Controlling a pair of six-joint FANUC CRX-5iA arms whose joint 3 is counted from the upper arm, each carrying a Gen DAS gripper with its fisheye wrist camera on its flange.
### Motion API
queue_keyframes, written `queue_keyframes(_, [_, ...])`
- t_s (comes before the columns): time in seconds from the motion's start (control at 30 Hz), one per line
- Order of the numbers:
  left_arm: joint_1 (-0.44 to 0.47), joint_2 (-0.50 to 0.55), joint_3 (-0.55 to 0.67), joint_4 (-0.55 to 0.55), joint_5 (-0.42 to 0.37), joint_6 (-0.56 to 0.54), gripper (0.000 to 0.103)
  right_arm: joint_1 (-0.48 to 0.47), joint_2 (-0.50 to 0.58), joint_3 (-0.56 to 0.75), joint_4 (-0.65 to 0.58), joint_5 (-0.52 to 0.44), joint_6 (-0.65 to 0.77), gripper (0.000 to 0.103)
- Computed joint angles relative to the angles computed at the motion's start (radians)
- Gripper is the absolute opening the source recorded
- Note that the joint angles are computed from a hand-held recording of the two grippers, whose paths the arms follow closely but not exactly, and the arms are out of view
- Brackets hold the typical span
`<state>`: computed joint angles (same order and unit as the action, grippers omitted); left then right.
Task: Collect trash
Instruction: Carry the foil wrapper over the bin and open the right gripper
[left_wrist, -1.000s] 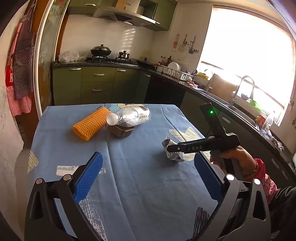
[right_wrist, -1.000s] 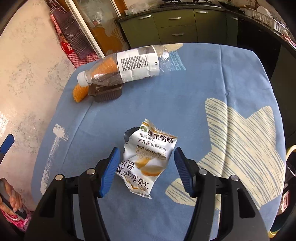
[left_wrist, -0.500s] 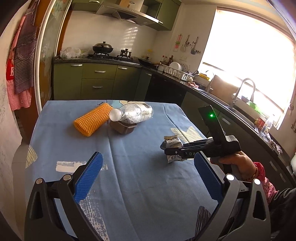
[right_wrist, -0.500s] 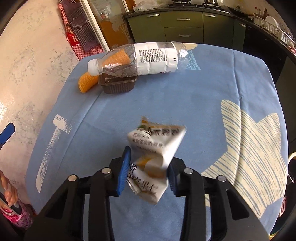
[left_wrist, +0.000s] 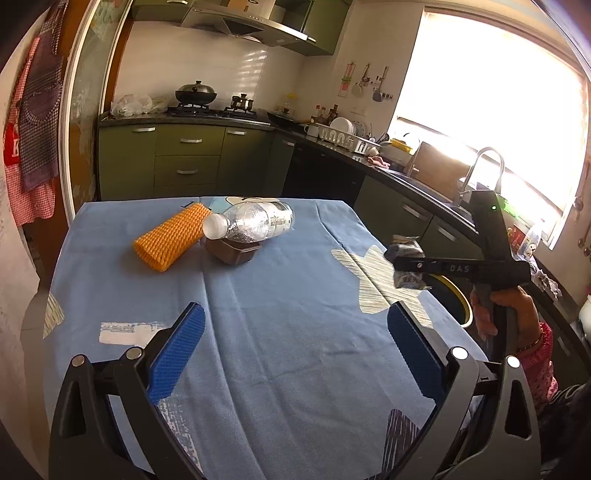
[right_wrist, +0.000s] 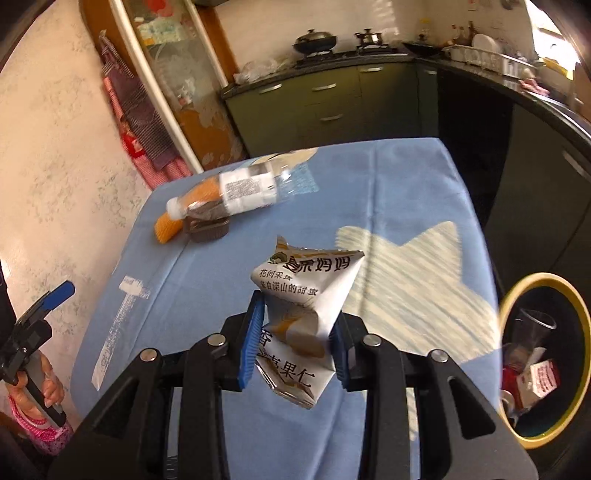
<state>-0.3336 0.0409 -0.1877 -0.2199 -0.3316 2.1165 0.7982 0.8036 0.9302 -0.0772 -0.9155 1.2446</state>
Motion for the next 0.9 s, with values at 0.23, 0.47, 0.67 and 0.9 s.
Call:
queue_keyframes(0.23, [-0.009,0.039,0.026,0.05,-0.001,-0.059,0.098,-0.075,-0.137,-0.316,0.244,0.15,-0.329,0.034])
queue_keyframes(0.47, [-0.03,0.079,0.074,0.082,-0.021,-0.124,0.098,-0.123,-0.112,-0.39,0.433,0.148,-0.542,0.034])
queue_keyframes(0.67, [-0.044,0.1,0.111,0.076,-0.047,-0.137,0.098,-0.127,-0.132,-0.451,0.491,0.207,-0.611,0.035])
queue_keyframes(0.9, [-0.043,0.158,0.169,0.146,-0.068,-0.315,0.098,-0.108,-0.228,-0.584,0.489,0.31,-0.61,0.039])
